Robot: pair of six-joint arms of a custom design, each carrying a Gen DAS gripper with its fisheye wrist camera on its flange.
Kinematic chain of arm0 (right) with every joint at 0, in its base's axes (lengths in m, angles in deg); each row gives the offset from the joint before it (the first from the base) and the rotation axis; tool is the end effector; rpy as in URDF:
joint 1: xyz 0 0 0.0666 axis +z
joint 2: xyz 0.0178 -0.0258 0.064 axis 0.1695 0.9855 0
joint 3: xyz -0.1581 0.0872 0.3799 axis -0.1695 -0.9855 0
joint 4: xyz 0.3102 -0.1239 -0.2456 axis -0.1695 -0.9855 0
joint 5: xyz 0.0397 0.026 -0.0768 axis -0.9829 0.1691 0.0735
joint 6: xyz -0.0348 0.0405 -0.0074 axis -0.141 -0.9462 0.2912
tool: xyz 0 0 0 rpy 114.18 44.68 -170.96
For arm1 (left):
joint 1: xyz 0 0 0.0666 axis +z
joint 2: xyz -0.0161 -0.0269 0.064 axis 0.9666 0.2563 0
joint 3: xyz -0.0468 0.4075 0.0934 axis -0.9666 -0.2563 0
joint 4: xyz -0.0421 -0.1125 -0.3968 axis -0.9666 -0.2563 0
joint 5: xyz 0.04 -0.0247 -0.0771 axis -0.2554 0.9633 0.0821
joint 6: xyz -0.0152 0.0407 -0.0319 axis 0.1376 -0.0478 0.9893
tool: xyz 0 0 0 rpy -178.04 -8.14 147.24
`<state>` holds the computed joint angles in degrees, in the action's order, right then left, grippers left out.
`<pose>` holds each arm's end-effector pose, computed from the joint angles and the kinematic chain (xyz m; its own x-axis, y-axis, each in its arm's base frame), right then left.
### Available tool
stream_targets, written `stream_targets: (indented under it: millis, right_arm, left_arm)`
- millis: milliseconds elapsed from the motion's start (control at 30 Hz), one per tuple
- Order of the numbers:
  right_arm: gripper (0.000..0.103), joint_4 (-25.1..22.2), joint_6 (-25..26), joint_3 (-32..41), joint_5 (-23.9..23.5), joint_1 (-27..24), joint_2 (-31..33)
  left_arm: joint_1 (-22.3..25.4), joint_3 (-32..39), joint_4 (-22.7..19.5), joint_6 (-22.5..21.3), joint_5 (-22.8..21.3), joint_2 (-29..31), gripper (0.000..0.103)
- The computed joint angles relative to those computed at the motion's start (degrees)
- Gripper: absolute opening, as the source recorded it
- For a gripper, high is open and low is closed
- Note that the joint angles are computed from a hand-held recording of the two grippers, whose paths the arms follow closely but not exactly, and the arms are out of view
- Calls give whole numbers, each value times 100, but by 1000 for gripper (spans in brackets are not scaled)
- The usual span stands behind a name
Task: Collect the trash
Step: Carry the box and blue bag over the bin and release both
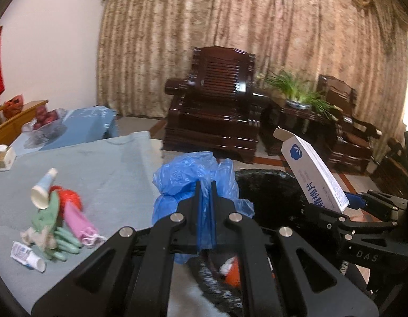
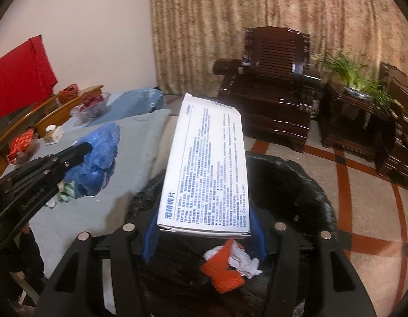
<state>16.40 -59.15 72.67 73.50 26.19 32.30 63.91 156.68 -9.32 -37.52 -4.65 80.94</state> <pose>0.5523 0.1621 0.5005 -0.6140 -0.0461 -0.7879 -0.1986 0.9752 0.0977 0.5443 -0.1100 0.4913 -0.4820 0.0119 -0.8761 0.1901 0.9775 -0.0913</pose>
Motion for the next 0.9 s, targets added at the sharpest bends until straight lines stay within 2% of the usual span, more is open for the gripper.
stream_targets:
  millis: [367,500,533,567,600,633,667,733,800,833,900]
  right_arm:
    - [56,2,-194,-340,221,-277,-187]
    - [56,0,-240,-392,310,-356,-211]
    - [57,-5,-232,-399,308,-392,-208]
    - [57,-23,-226,-406,332,-410,-205]
    - [61,-66,-192,-397,376,-425,-188]
    - [69,-83,-174,-415,420,-441,-188]
    - [74,-99,-182,-433,478,-450,-196]
    - [85,-79,-214,-480,596,-460,-223]
    - [94,-32,-226,-540,694,-461,-264]
    - [97,22,-242,-577,744,-448,-296]
    - [97,129,-268,-601,726,-433,-333]
  left_arm:
    - [-341,203,-48,-91,149,315,4]
    - [-428,336,-107,-160,327,472,6]
    - [-451,351,-109,-166,340,497,11]
    - [-455,368,-110,-148,396,519,23]
    - [-450,401,-153,-126,484,545,34]
    - [-454,414,-158,-97,488,558,52]
    - [-453,408,-146,-65,450,552,60]
    - [-422,351,-98,-38,404,507,63]
    - [-390,320,-80,-48,294,473,70]
    - [-369,294,-48,-27,221,443,76]
    - [-296,214,5,8,104,355,82]
